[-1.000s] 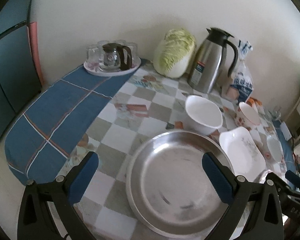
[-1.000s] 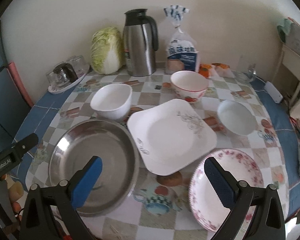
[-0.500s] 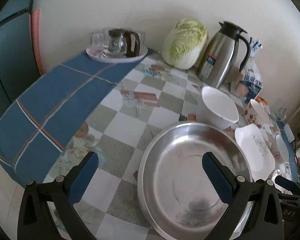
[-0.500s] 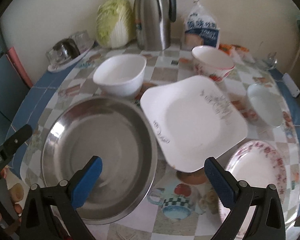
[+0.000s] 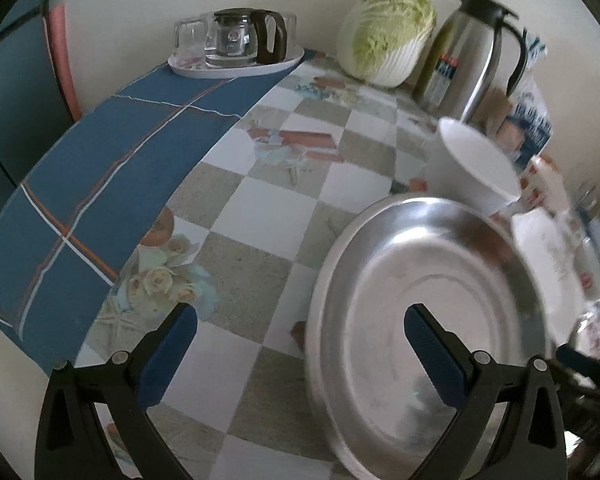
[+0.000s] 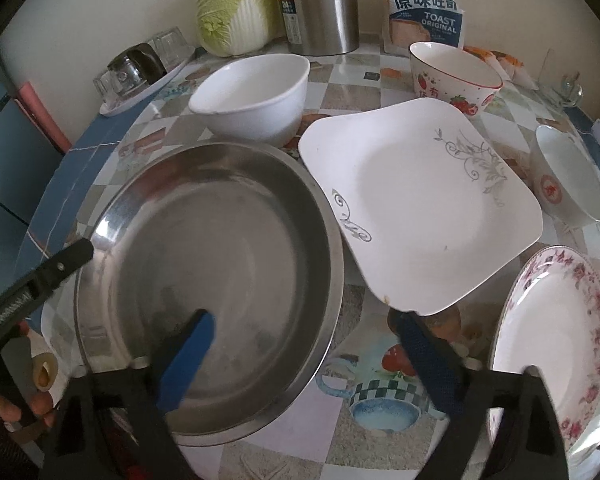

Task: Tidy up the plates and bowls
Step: 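Move the left tool to the steel basin rim while the right tool approaches it too, then close the left and right grippers on the steel basin rim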

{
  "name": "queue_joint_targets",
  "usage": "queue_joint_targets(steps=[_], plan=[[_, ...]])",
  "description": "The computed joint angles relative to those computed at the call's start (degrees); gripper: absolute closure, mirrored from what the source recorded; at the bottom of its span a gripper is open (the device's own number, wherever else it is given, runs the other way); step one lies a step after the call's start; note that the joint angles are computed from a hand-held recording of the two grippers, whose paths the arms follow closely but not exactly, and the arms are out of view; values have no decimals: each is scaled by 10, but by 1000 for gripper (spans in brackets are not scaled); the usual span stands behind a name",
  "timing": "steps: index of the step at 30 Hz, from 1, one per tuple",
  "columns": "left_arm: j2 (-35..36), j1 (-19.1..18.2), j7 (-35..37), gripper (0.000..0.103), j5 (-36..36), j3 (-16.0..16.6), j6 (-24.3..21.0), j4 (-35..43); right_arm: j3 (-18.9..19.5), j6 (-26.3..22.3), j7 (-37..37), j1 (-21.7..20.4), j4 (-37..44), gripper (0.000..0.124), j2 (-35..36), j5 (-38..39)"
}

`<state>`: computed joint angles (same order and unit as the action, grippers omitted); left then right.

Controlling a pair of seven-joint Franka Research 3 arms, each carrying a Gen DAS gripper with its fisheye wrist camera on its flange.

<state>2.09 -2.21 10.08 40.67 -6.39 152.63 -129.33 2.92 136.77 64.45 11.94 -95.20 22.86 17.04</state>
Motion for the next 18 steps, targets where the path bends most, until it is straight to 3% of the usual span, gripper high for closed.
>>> queue_joint_targets(steps=[3,4,11,18], plan=[[6,-1,12,4,-15,-1,-8,5,-1,-11,8,0,11,48,9,0],[9,-1,16,9,-17,-1,-13,8,-1,-12,8,0,11,55,11,0],[26,-4,51,31,-43,1,-18,19,1,-20,1,-1,21,71,22,0],[37,-7,63,32,-56,4,-11,24,1,-28,4,1,36,89,38,-1]])
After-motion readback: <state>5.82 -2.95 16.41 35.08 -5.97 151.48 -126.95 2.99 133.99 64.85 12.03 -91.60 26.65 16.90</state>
